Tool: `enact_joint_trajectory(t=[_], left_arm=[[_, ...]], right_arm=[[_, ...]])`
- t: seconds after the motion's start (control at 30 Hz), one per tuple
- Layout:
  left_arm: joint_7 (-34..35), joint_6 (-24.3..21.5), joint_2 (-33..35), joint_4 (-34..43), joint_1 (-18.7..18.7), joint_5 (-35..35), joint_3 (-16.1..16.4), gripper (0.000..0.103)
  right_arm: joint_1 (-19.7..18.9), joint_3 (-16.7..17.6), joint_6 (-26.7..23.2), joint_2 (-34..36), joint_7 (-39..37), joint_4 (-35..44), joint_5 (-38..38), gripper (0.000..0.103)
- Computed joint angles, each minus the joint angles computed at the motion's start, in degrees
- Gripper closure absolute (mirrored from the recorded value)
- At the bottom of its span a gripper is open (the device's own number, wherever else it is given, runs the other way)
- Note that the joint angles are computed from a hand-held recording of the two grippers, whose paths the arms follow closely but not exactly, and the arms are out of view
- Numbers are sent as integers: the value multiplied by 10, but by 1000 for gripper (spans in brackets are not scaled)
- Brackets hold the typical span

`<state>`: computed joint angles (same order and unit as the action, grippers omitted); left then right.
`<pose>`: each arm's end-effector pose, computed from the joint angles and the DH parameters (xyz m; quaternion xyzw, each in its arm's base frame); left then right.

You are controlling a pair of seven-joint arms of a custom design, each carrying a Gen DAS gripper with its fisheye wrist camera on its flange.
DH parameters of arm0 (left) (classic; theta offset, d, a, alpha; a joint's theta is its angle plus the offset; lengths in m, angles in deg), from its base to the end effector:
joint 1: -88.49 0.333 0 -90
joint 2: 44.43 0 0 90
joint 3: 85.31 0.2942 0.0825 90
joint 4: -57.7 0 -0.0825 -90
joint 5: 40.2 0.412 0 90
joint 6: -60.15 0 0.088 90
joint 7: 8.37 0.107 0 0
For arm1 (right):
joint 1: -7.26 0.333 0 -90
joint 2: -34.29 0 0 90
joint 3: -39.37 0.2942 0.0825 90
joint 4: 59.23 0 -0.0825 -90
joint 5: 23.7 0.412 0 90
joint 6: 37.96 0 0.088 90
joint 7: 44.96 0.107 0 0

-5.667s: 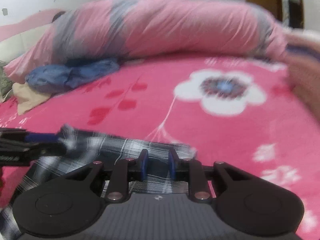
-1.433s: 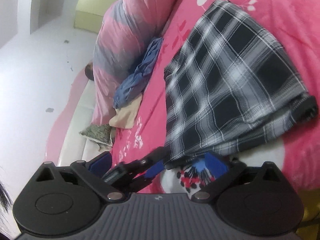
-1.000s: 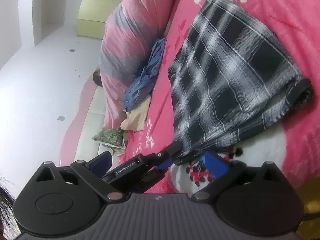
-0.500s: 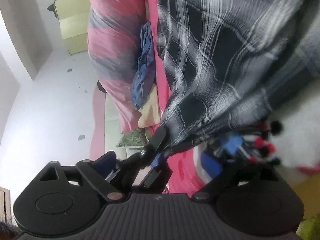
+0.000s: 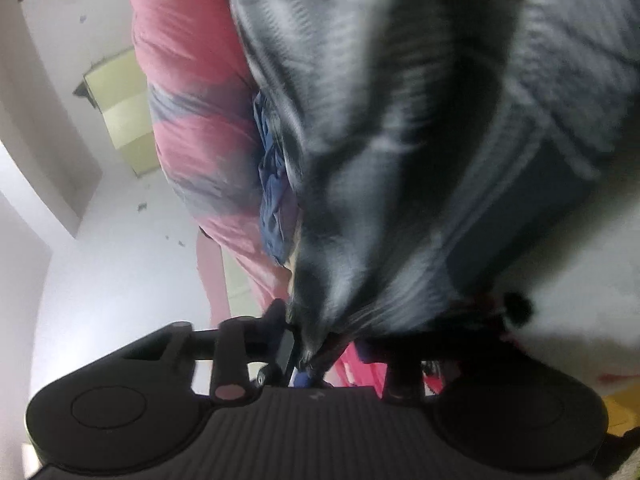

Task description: Fold clothes

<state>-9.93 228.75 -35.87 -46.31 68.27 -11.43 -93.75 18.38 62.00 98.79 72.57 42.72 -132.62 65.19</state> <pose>0.5773 -0.3449 0.5372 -0.7892 0.3816 -0.4806 0.0245 0.6913 0.3744 0.4163 -0.3444 0.6509 0.5038 0.4515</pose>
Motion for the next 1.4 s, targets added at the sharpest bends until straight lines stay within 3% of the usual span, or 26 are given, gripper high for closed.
enact_joint_trajectory(t=[0.07,0.17,0.23,0.33,0.4,0.53,0.67,0.8,0.9,0.97,1.07,1.13,1.17,1.3,1.4], left_arm=[[-45,6,-7,-9,-6,30,14,55],[-38,1,1,-5,7,7,7,51],[39,35,21,0,37,-84,-23,51],[227,67,71,32,124,-263,-131,51],[314,60,112,70,166,-324,-190,51],[422,41,186,151,196,-372,-246,48],[506,10,233,206,204,-397,-273,47],[570,30,233,182,235,-452,-314,47],[578,29,210,159,238,-486,-309,47],[560,24,182,146,210,-481,-266,47],[570,14,169,141,199,-501,-247,47],[571,-3,167,143,188,-514,-233,47],[572,-8,166,142,184,-524,-228,47],[592,-3,158,132,169,-565,-212,47],[605,-1,154,132,153,-589,-194,47]], right_arm=[[1,2,5,4,-2,4,6,77],[6,3,14,10,-8,16,5,78],[8,4,19,14,-12,25,3,79],[9,8,27,19,-20,37,3,81],[11,9,31,24,-23,47,-1,81],[10,19,40,36,-42,66,6,84],[5,34,47,52,-84,87,34,86],[6,36,49,62,-115,105,41,86],[11,35,47,77,-98,124,28,87],[13,37,46,87,-84,137,17,87],[17,42,41,113,-53,165,3,86],[6,56,42,105,-57,143,11,84],[0,61,42,98,-61,128,20,82],[-1,59,40,87,-55,109,37,58],[12,49,43,91,-30,123,22,56]])
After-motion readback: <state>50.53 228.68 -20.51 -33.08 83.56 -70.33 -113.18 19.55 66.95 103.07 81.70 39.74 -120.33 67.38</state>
